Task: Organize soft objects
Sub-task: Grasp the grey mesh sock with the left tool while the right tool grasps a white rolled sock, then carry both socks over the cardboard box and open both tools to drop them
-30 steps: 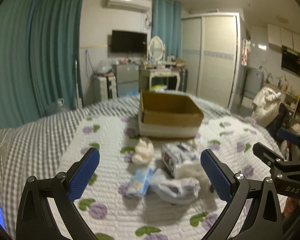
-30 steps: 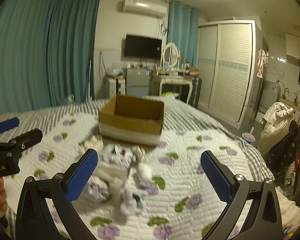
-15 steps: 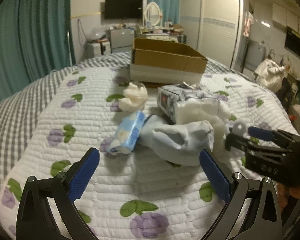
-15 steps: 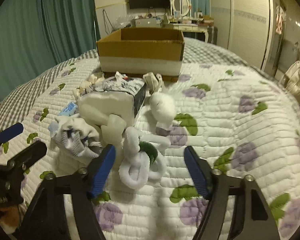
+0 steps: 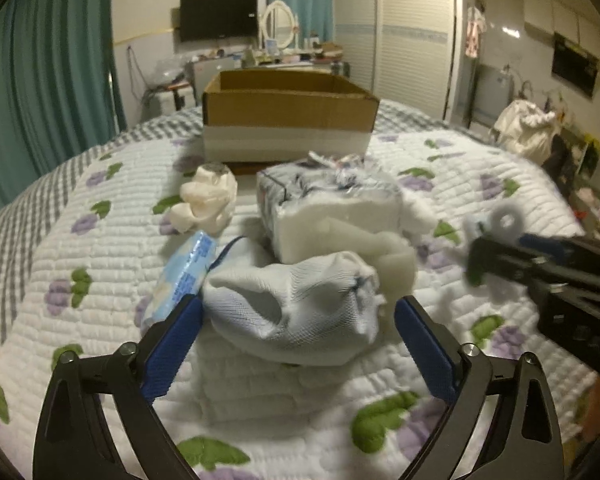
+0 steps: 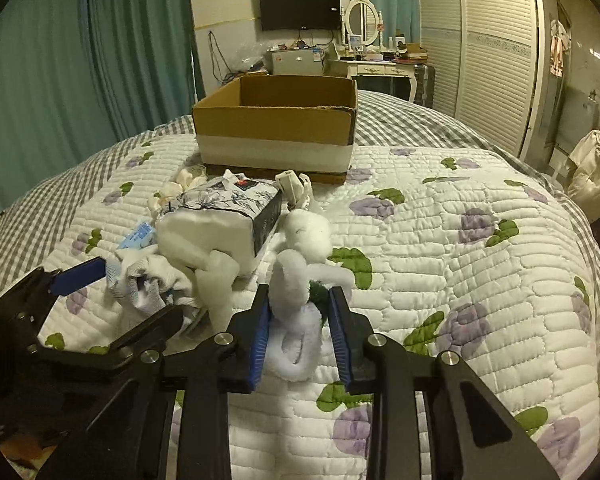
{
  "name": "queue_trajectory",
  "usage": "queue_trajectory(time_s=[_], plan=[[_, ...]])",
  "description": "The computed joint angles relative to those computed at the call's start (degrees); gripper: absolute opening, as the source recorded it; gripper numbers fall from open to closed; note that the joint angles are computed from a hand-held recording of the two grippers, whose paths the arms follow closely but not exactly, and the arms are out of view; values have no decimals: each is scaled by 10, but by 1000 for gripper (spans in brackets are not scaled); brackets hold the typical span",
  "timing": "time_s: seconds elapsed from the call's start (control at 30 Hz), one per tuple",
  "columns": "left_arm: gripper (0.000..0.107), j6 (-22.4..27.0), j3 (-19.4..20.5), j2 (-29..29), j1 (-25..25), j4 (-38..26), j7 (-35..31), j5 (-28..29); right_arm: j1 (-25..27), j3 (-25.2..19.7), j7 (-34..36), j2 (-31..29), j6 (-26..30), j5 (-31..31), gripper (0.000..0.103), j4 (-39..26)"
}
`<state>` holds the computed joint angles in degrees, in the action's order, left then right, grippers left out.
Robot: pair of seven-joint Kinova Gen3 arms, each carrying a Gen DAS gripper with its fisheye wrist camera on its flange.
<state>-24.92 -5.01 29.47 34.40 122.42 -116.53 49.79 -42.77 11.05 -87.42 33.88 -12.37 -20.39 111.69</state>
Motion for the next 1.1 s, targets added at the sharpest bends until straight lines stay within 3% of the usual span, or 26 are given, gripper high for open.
queue_trajectory(time_s=[0.1, 0.23, 0.5, 0.57, 0.67, 0.73, 0.8, 0.87, 0.97, 1.1], plan=[[79, 12, 27, 2, -37, 1, 15, -31, 8, -8, -2, 0, -5, 6, 28, 2], [69, 14, 21, -14, -39, 24, 60, -93, 4, -4, 9, -7, 0, -4, 28, 4], [67, 23, 32, -92, -37, 82, 111, -144, -25, 4, 46, -50, -32, -37, 28, 41], [67, 23, 37, -119, -35, 95, 92, -125, -30, 1, 61, -64, -42, -50, 28, 51], [67, 13, 108, -163, -99, 114, 67, -110, -27, -13, 76, -88, -61, -55, 28, 66], [67, 22, 130, -191, -122, 110, 24, -76, -14, -28, 95, -105, -57, -66, 28, 64], [67, 32, 108, -211, -107, 97, -22, -45, 0, -42, 116, -122, -49, -67, 28, 55], [67, 40, 55, -223, -63, 75, -69, -17, 10, -48, 133, -136, -34, -57, 28, 39], [67, 27, 5, -223, -24, 33, -139, 36, 37, -62, 159, -151, 20, -33, 28, -14], [67, 85, 36, -201, -103, -54, -182, 45, 44, -38, 175, -129, 98, 11, 28, -120]])
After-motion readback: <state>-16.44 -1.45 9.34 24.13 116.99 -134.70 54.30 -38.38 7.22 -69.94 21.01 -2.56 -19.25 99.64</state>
